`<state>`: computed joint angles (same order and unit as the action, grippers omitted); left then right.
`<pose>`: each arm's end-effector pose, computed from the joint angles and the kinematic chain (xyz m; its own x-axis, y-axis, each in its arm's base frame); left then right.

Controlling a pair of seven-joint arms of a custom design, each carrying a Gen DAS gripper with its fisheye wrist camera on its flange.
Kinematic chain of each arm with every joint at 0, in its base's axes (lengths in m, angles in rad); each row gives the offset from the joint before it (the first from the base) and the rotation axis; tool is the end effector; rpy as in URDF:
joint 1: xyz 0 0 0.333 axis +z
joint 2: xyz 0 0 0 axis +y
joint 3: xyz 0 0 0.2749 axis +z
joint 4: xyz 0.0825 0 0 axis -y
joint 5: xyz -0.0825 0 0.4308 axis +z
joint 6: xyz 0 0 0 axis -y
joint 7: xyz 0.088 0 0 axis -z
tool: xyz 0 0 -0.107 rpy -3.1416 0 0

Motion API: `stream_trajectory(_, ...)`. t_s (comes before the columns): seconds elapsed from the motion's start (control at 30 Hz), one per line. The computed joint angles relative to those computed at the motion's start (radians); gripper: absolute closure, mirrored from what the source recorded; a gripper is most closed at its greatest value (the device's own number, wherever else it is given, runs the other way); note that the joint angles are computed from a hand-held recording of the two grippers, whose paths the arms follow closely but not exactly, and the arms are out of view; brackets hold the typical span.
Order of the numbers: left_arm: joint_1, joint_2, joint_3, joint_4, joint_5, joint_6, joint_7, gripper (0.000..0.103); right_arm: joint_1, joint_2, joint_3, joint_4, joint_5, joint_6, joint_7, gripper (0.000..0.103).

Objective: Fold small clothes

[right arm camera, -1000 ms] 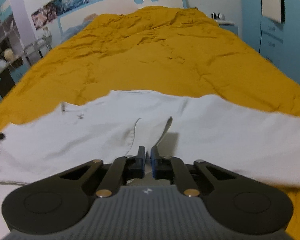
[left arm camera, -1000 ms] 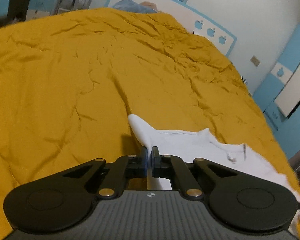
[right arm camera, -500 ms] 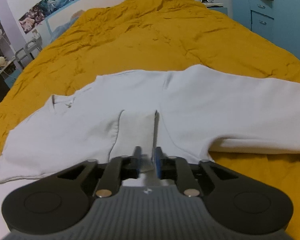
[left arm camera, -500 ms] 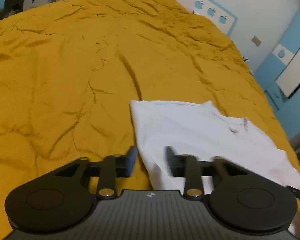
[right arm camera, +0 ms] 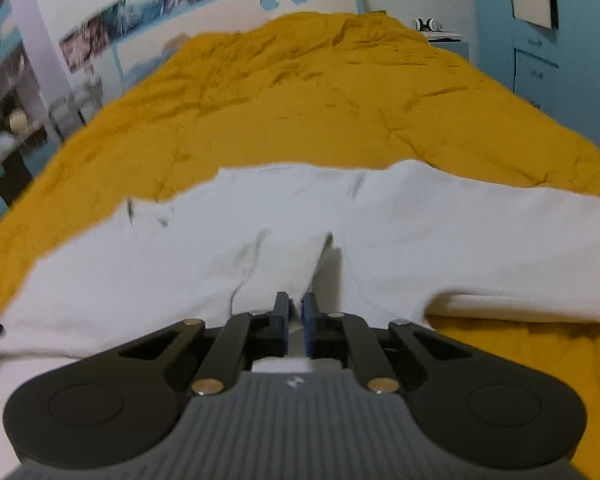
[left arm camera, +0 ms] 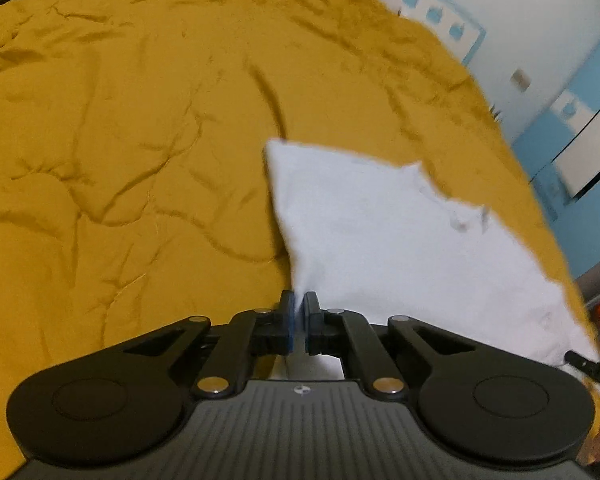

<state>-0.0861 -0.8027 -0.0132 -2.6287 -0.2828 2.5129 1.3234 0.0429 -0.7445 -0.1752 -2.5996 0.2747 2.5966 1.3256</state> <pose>0.4312 -0.0407 0.5272 0.1708 -0.9000 0.4011 -0.7640 -0.3781 -0.5228 0.4454 -0.0669 0.5238 0.0179 -0.9769 -0.2131 -0.7215 0.1350 -0.6792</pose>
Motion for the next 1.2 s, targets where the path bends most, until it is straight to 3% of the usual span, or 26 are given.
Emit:
stream_trajectory(0.13, 0.025, 0.061, -0.037, 0.034, 0.054, -0.036, -0.026, 0.099, -0.025, 0.050, 0.023, -0.010, -0.031, -0.013, 0.030, 0.103)
stream_trajectory(0.27, 0.053, 0.075, -0.075, 0.076, 0.107, -0.093, -0.093, 0.084, -0.033, 0.051, 0.028, -0.002, -0.050, -0.022, 0.037, 0.101)
stream_trajectory(0.33, 0.069, 0.053, -0.098, 0.102, 0.142, -0.150, -0.153, 0.082, -0.032, 0.046, 0.025, 0.016, -0.052, -0.052, 0.039, 0.094)
stream_trajectory(0.4, 0.060, 0.020, -0.106, 0.107, 0.174, -0.153, -0.157, 0.081, -0.029, 0.018, 0.007, 0.023, -0.048, -0.081, 0.013, 0.089)
stream_trajectory(0.5, 0.042, -0.020, -0.120, 0.121, 0.213, -0.165, -0.159, 0.068, -0.031, -0.029, -0.023, 0.037, -0.037, -0.142, -0.030, 0.080)
stream_trajectory(0.63, 0.047, -0.033, -0.166, 0.165, 0.283, -0.234, -0.215, 0.058, -0.086, -0.050, -0.051, 0.091, -0.056, -0.260, -0.067, 0.062)
stream_trajectory(0.73, 0.027, -0.040, -0.175, 0.160, 0.295, -0.250, -0.258, 0.057, -0.156, -0.029, -0.080, 0.152, -0.087, -0.344, -0.086, 0.060)
stream_trajectory(0.9, 0.002, -0.049, -0.189, 0.147, 0.303, -0.304, -0.333, 0.057, -0.286, 0.071, -0.129, 0.280, -0.170, -0.393, -0.150, 0.057)
stream_trajectory(1.07, -0.016, -0.052, -0.203, 0.131, 0.314, -0.349, -0.412, 0.057, -0.377, 0.269, -0.181, 0.467, -0.196, -0.403, -0.199, 0.053)
stream_trajectory(1.2, -0.030, -0.042, -0.212, 0.140, 0.325, -0.393, -0.454, 0.056, -0.420, 0.431, -0.213, 0.610, -0.156, -0.417, -0.251, 0.037)
